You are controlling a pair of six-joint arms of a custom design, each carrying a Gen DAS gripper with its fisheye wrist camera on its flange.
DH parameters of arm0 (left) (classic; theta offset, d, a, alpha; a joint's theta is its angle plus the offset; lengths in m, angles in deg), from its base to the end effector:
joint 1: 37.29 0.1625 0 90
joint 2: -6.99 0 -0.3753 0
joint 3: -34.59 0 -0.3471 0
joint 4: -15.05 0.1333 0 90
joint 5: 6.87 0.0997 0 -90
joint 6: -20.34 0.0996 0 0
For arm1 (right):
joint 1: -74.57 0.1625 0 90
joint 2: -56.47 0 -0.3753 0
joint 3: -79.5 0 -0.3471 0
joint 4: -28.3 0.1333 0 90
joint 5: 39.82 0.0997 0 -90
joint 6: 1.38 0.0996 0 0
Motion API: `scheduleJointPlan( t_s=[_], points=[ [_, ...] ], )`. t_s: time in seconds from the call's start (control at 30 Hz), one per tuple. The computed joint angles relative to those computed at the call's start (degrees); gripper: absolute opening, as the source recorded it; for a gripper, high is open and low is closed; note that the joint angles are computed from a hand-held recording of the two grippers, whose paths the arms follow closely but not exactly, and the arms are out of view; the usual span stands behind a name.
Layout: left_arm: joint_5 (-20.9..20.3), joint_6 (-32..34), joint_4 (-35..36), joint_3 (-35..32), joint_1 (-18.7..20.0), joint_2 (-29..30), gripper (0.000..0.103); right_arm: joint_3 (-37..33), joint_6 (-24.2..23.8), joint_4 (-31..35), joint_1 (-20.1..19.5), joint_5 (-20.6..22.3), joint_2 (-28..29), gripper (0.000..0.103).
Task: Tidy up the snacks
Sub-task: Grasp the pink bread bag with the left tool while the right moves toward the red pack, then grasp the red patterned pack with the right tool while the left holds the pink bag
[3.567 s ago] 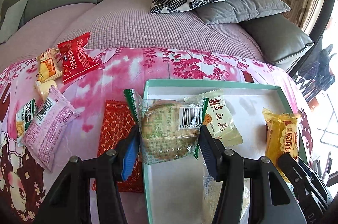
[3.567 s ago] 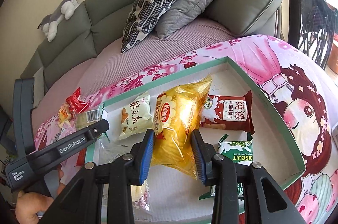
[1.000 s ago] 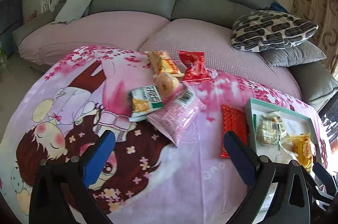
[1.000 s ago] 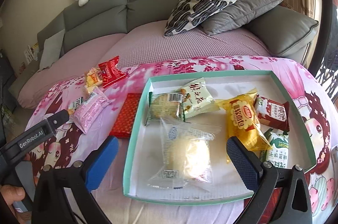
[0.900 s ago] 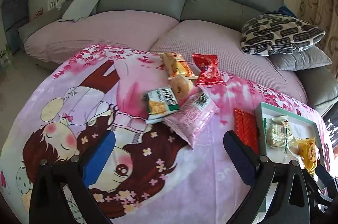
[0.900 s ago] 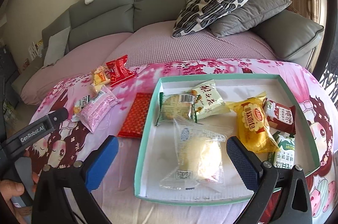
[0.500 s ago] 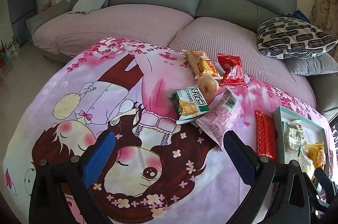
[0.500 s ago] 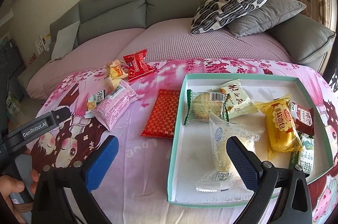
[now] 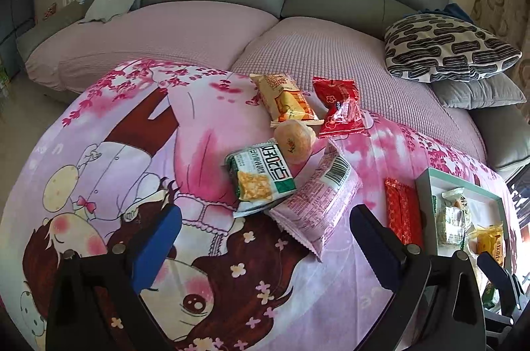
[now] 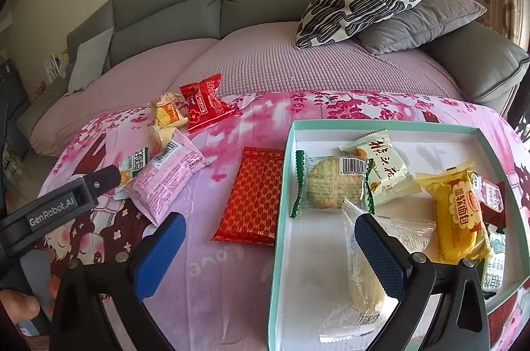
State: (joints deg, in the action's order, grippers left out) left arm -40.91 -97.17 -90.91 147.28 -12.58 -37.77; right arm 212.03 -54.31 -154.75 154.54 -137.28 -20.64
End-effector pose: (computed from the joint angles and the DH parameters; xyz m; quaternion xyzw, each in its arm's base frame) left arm -0.2862 -0.3693 -0.0078 -0.1648 0.8033 -0.4311 0.3765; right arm 0.0454 -0.4345 0.2252 0.3259 -0.8868 0.2423 0.2206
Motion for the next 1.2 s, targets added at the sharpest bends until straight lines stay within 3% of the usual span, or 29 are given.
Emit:
scheduleJointPlan(
  t_s=[0.17,0.3,0.37,0.4,0.5,0.53,0.63,0.8,0.9,1.03,1.2],
  points=[
    [1.4,13.3,-15.1,1.3,2.9,1.7,0.088,-2.1,0.9,0.7,0.7,0.8,1.7,0.093],
    [2.8,21.8,-21.6,0.1,4.4,3.7,0.08,-2.6,0.5,-0.1,0.8,0.0,2.7,0.086],
    [2.9,27.0,-27.1,0.0,5.3,4.8,0.071,-2.7,0.2,-0.5,0.8,-0.2,2.9,0.084],
    [2.5,28.9,-28.7,-0.3,5.8,5.2,0.064,-2.7,0.0,-0.6,0.7,-0.2,2.9,0.083],
    [2.2,31.4,-29.6,-1.6,7.0,6.5,0.059,-3.0,-0.3,-0.6,0.5,-0.1,2.8,0.082],
    [1.5,32.0,-30.4,-1.7,7.4,6.7,0.053,-3.0,-0.4,-0.5,0.4,-0.1,2.7,0.082],
    [0.3,31.8,-32.7,-0.8,7.8,7.1,0.044,-3.3,-0.4,0.4,0.1,0.1,2.4,0.076],
    [1.0,27.4,-32.4,1.2,6.6,6.5,0.043,-3.1,-0.8,2.1,0.0,1.3,1.4,0.067],
    [0.9,24.9,-31.1,2.1,6.3,5.6,0.043,-3.4,-0.3,6.4,0.1,2.4,0.5,0.06],
    [0.5,24.2,-32.7,3.9,6.2,4.5,0.043,-4.5,0.2,11.6,1.4,3.3,1.1,0.057],
    [0.2,22.3,-32.3,5.0,6.0,3.5,0.043,-6.8,1.3,12.6,3.9,-0.6,5.3,0.057]
  ],
)
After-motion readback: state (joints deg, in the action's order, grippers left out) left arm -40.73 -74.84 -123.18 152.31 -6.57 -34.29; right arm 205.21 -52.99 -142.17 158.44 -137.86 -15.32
